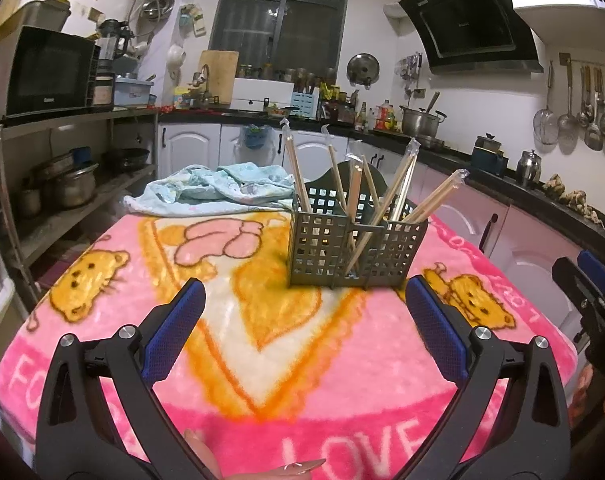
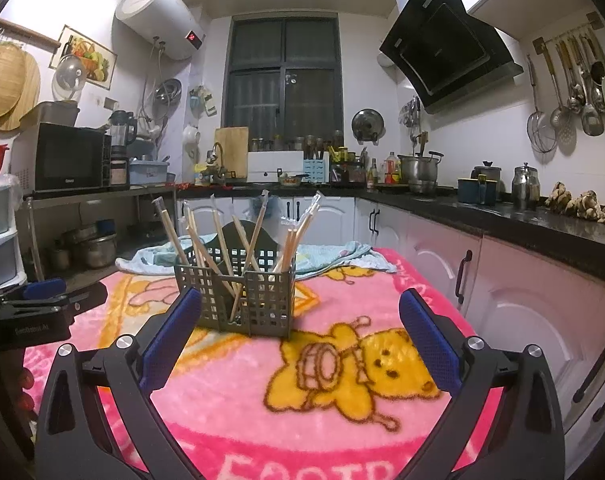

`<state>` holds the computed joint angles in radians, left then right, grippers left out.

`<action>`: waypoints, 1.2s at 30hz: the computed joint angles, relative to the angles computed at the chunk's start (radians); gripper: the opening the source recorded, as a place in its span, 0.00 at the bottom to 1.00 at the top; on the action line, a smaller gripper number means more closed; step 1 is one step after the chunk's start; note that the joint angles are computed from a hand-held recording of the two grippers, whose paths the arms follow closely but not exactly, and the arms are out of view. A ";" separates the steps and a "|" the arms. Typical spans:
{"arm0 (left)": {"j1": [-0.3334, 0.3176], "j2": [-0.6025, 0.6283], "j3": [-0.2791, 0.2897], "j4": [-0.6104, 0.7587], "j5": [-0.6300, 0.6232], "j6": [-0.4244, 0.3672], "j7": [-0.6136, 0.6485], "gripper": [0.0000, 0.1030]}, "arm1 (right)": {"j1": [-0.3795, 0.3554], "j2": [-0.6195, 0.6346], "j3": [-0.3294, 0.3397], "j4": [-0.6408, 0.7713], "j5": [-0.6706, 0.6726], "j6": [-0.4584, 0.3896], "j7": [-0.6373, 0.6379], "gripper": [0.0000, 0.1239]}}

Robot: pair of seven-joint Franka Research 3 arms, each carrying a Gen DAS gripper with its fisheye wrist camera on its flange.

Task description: Organize utensils

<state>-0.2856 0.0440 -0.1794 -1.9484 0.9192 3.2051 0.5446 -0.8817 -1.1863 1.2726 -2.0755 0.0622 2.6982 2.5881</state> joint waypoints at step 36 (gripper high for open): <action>0.008 -0.009 -0.009 -0.007 -0.049 -0.001 0.050 0.90 | -0.009 0.012 0.014 0.016 0.016 -0.001 -0.016 0.78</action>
<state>-0.2772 0.0352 -0.1886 -1.9555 0.8701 3.2038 0.5950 -0.8911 -1.1746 1.2865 -2.0594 0.0780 2.6973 2.5722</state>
